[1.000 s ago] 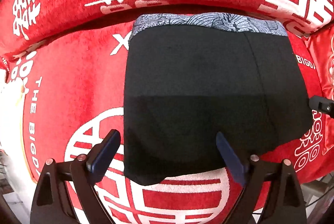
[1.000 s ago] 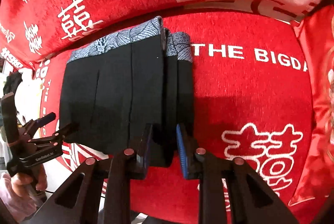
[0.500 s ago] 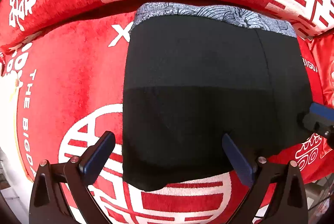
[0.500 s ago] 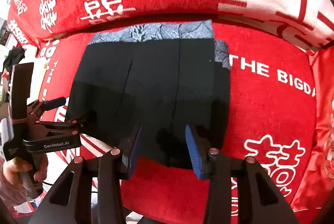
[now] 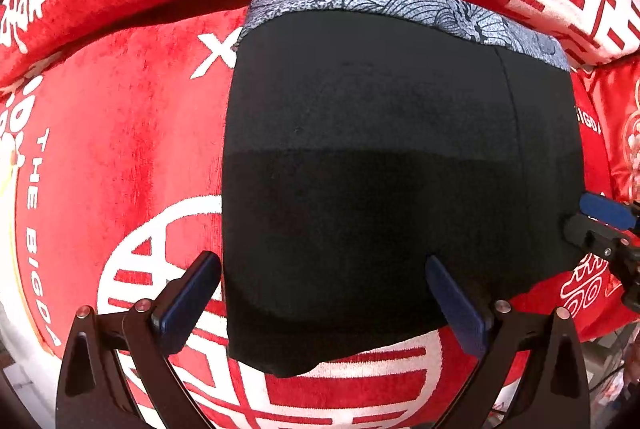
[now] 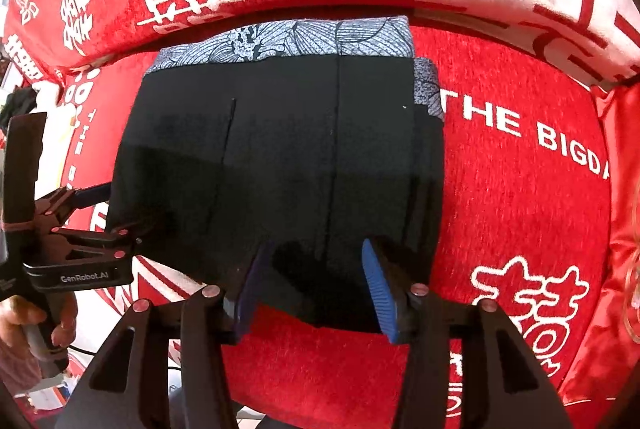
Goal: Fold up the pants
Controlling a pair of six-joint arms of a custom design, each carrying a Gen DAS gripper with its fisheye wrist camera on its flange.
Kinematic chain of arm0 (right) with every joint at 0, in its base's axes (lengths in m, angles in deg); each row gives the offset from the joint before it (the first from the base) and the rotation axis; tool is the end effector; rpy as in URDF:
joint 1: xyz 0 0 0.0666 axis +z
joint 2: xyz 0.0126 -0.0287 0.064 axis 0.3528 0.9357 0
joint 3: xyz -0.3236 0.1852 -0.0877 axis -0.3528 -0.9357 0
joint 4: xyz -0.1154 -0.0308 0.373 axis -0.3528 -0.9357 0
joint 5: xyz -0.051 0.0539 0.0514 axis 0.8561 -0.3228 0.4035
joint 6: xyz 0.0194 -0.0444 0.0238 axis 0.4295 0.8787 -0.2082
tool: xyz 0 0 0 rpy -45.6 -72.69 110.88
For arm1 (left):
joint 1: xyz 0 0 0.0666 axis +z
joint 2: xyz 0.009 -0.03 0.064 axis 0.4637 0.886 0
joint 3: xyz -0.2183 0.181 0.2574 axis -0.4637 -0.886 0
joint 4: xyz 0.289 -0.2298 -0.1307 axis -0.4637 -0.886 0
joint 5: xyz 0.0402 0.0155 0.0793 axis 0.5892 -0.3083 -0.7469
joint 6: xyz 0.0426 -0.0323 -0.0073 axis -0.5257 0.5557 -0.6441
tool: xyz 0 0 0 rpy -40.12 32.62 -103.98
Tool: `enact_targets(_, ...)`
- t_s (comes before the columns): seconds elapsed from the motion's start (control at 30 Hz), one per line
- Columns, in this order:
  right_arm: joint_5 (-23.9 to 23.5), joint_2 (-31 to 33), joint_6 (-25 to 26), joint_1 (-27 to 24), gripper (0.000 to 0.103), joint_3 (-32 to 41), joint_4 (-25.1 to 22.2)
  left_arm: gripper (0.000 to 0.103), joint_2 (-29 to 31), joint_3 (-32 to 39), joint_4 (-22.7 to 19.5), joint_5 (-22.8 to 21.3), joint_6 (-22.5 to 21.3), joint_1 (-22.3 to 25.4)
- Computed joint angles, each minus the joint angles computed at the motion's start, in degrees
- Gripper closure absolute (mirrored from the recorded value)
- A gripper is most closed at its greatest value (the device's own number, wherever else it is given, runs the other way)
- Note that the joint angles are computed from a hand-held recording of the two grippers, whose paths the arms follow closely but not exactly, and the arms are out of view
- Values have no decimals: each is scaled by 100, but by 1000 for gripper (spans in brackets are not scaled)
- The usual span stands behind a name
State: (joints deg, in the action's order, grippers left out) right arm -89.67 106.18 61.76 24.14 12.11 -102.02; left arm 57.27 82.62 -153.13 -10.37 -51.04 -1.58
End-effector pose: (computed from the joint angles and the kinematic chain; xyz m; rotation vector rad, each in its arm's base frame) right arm 0.4323 0.0339 0.4712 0.3184 3.0091 0.3701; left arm 0.4170 -0.2365 0.4309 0.6095 3.0349 -0.1358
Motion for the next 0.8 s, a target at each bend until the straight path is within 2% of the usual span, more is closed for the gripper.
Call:
enact_targets(0.13,-23,16,32,-107,50,-6,-14,0,21,36,26,68,12,76)
enact_targets(0.2,95,36,67,-178,47,-3,-63,0,7,84,61,-53,-49,80)
enact_targets(0.27,-133,-2,-21,-361,36,-106,-49,0,9,146,118,-173,-108,121)
enact_targets(0.37,-521,-110,-256,-642,31,-310,15,0,106,297,182,-236,-49,231)
enact_targets(0.57,-846,-234,-263,-996,31,-514,131,0,402,562,225,110,31,424)
enact_targets(0.7,-1357,-274,-285,-1249,31,-705,332,0,502,626,224,497,-295,548)
enact_targets(0.8,-1769,-252,-148,-1434,30,-863,478,0,698,806,135,1004,-537,710)
